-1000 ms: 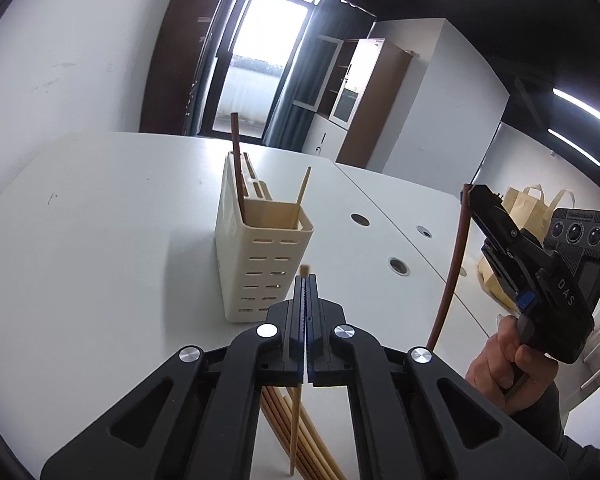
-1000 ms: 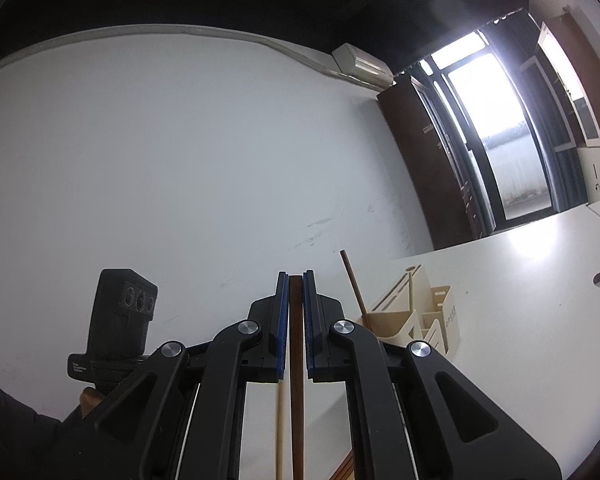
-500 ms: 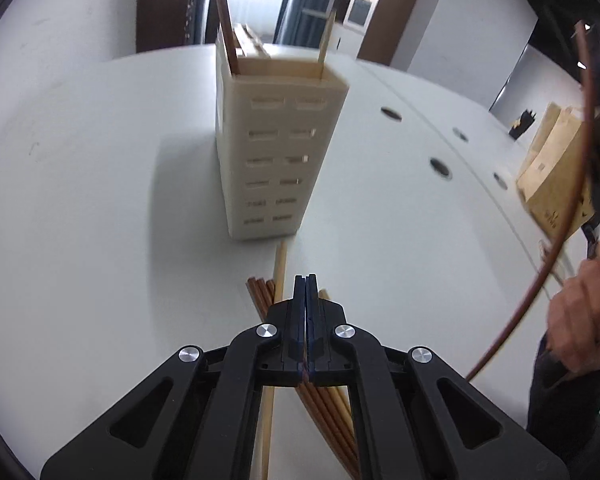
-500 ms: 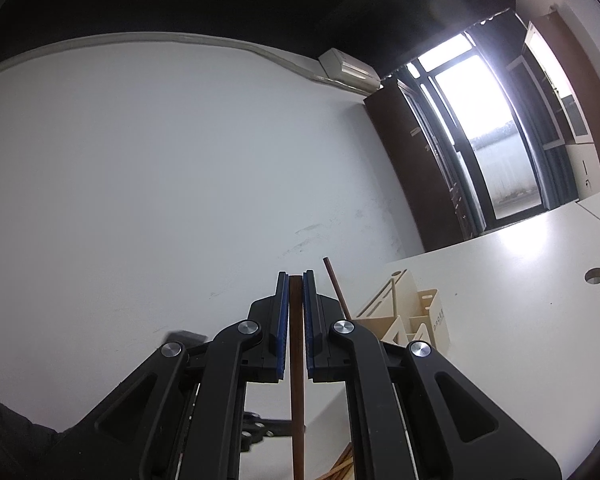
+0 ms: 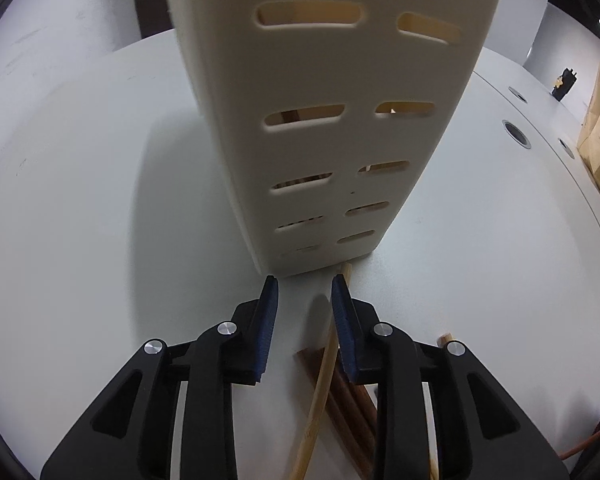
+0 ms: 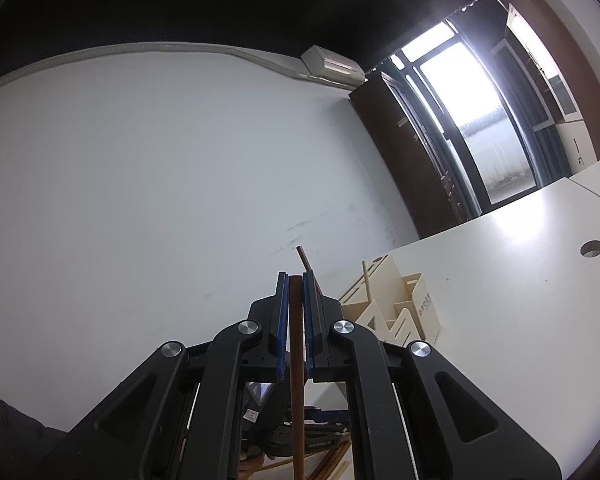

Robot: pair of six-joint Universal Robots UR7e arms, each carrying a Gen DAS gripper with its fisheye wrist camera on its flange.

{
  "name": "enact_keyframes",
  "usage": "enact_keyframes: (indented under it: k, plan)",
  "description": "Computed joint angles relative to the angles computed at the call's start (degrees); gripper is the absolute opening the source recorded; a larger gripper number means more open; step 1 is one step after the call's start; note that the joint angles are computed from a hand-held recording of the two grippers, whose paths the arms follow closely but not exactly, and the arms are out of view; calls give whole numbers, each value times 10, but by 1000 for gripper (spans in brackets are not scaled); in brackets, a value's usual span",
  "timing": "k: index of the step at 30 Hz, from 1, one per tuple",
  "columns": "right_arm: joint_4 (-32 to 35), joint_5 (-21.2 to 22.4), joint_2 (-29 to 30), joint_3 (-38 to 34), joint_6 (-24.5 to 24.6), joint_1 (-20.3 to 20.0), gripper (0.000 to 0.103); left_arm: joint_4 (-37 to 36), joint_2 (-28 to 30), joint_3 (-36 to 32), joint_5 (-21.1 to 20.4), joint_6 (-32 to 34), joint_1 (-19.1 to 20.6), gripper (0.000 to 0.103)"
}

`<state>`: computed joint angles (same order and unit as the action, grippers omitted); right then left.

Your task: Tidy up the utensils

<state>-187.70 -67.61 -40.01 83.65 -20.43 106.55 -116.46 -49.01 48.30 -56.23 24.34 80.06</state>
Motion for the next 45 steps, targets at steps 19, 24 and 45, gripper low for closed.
enact_keyframes:
  k: [19, 24, 45]
  plan:
    - [-23, 14, 5, 9, 23, -8, 8, 63, 29, -23, 37, 12, -21, 38]
    - [-26, 16, 7, 8, 28, -9, 8, 73, 32, -33, 22, 9, -16, 10]
    - [-53, -10, 52, -102, -26, 63, 8, -204, -147, 57, -120, 49, -95, 6]
